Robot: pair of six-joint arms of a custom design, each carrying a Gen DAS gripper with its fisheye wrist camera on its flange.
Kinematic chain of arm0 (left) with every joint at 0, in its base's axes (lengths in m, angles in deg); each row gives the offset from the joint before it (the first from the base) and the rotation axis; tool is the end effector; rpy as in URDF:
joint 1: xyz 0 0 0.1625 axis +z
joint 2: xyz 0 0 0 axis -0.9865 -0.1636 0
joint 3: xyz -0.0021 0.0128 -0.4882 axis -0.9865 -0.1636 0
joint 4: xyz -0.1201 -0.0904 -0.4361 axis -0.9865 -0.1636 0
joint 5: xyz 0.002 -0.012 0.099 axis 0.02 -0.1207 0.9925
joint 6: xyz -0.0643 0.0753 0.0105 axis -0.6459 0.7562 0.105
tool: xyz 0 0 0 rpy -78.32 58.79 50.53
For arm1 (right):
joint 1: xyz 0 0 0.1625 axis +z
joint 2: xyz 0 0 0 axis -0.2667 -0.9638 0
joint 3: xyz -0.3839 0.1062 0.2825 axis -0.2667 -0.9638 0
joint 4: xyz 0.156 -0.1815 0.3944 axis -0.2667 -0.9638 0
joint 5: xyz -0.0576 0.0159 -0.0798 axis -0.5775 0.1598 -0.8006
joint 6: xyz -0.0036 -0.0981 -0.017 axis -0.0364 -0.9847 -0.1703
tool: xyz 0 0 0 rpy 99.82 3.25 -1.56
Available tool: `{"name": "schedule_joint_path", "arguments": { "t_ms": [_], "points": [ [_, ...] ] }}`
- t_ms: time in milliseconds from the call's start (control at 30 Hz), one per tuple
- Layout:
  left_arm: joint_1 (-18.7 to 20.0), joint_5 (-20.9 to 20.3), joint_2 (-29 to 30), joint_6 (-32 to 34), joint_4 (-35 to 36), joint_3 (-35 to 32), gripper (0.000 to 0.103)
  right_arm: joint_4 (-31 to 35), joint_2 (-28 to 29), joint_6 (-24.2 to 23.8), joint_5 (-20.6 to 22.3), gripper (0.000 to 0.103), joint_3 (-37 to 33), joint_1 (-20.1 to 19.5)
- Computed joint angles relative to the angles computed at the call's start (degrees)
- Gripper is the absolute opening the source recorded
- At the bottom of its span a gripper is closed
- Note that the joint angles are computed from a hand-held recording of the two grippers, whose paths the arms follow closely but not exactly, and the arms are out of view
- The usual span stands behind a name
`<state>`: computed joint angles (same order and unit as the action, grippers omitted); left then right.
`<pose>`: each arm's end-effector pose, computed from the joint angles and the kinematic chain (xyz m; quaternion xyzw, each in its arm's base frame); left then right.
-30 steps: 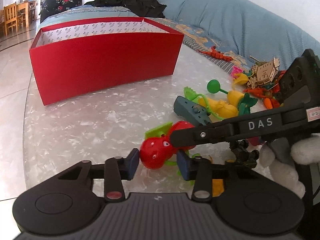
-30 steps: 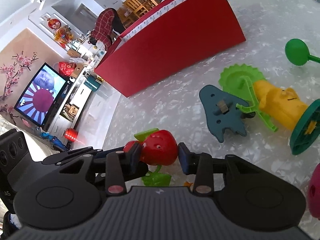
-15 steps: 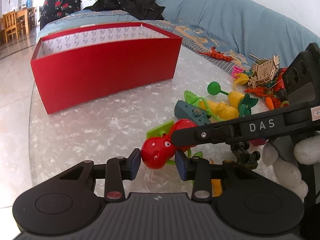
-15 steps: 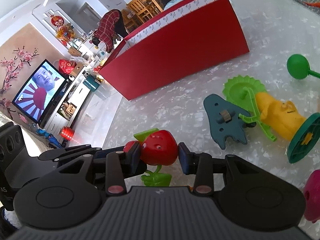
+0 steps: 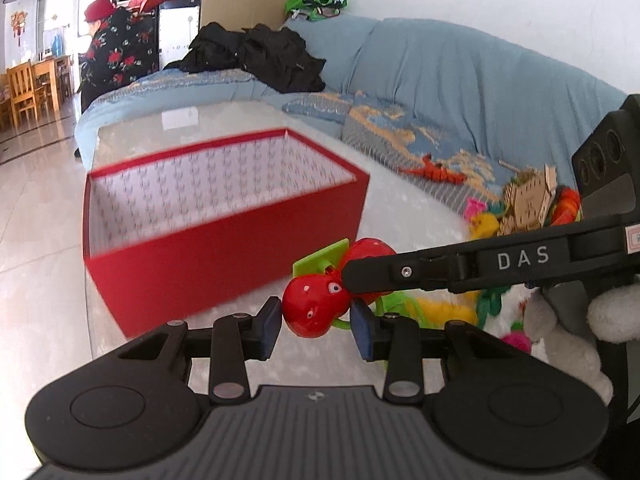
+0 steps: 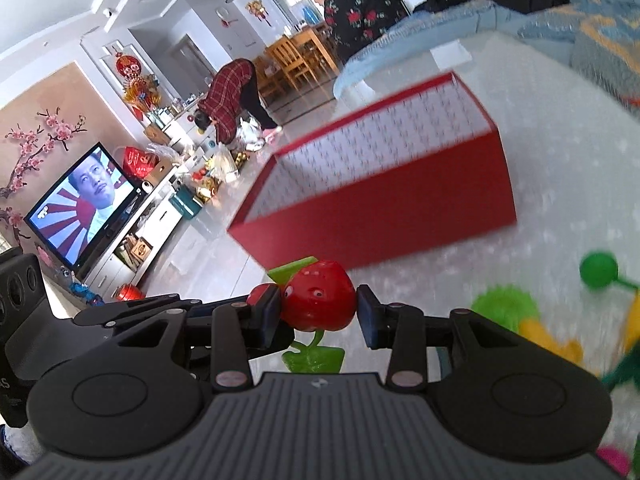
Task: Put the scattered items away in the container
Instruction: 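Carry the cherry toy over the red box and open the right gripper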
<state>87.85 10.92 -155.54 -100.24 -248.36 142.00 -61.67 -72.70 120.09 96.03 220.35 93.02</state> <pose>-0.2954 -0.2389 0.0959 0.3638 0.8604 -0.3047 0.1859 0.1014 -0.2439 0.2606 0.1542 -0.9210 0.3557 0.0383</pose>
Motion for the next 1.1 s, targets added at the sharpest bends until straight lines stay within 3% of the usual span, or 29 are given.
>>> {"name": "schedule_joint_path", "arguments": {
  "t_ms": [200, 333, 733, 833, 967, 1100],
  "points": [
    [4.56, 1.51, 0.88, 7.87, -2.51, -4.29, 0.040, -2.00, 4.36, 4.72, 3.99, 0.039, -5.58, 6.71],
    [8.28, 1.42, 2.49, 13.49, -4.58, -7.87, 0.040, -2.69, 7.35, 6.48, 5.54, 0.039, -9.54, 8.99],
    [19.74, 1.61, 12.34, 25.76, -9.54, -18.80, 0.038, -6.93, 19.41, 6.23, 12.48, 0.041, -19.66, 10.00],
    [22.40, 1.70, 13.56, 25.05, -8.36, -21.03, 0.042, -9.87, 20.48, 7.12, 13.42, 0.051, -19.91, 9.17],
    [22.40, 2.22, 12.70, 23.48, -8.79, -19.46, 0.042, -10.33, 18.14, 5.99, 9.78, 0.051, -17.32, 5.77],
    [18.12, 2.94, 9.30, 19.16, -9.08, -14.01, 0.043, -9.40, 12.29, 3.01, 6.45, 0.050, -12.70, 2.68]
  ]
}}
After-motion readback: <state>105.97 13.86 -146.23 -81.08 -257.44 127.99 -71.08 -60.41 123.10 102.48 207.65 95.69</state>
